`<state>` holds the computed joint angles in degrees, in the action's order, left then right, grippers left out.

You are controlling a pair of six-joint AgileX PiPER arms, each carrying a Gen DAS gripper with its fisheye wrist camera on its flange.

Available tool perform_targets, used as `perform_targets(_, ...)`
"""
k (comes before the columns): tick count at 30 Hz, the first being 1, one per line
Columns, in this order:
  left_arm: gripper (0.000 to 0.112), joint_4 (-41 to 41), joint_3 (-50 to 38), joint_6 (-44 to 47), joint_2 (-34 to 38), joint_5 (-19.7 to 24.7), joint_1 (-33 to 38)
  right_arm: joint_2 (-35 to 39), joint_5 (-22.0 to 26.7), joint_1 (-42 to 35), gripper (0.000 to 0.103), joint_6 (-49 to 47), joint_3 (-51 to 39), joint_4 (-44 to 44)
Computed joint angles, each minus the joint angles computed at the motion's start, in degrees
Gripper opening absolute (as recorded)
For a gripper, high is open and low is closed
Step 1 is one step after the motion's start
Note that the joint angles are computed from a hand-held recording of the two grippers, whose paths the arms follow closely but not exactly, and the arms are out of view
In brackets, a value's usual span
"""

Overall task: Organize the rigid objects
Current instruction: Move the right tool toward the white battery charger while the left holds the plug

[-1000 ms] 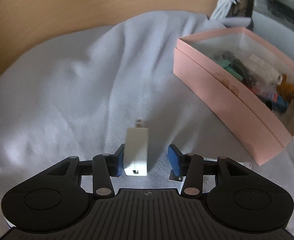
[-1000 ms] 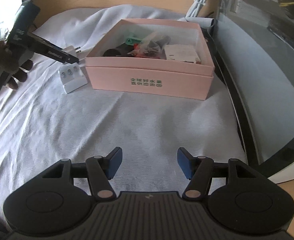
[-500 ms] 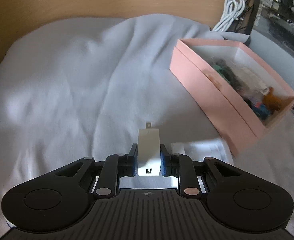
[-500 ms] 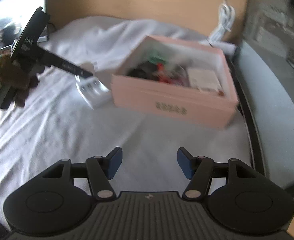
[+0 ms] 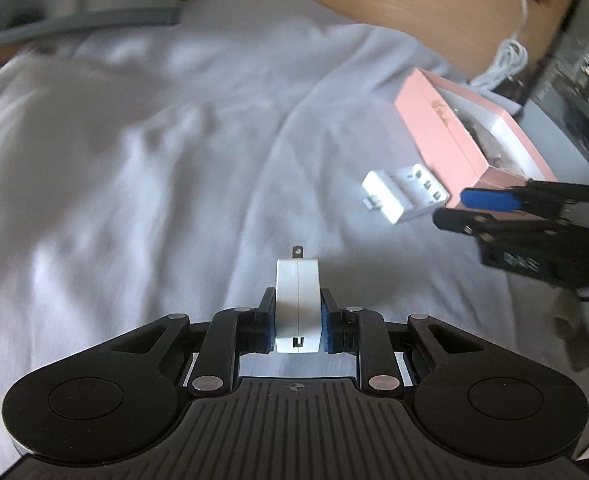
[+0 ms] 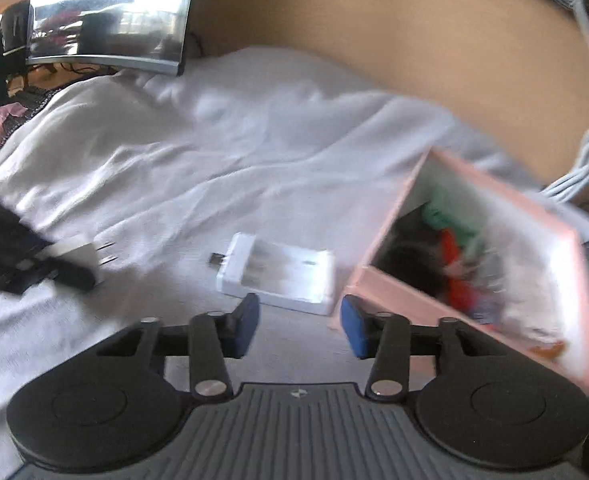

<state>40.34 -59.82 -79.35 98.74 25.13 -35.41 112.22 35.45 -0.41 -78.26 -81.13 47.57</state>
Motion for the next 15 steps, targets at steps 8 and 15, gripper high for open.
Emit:
perform_targets(8, 0.024, 7.0, 4.5, -15.3, -3.0, 2.0, -3.1, 0.7, 4.3, 0.9, 0.010, 0.6, 0.2, -0.2)
perform_targets(15, 0.024, 7.7, 3.1, -17.8, -1.9, 4.5, -5.3, -3.5, 7.9, -2.6, 0.010, -8.5, 5.5, 8.0)
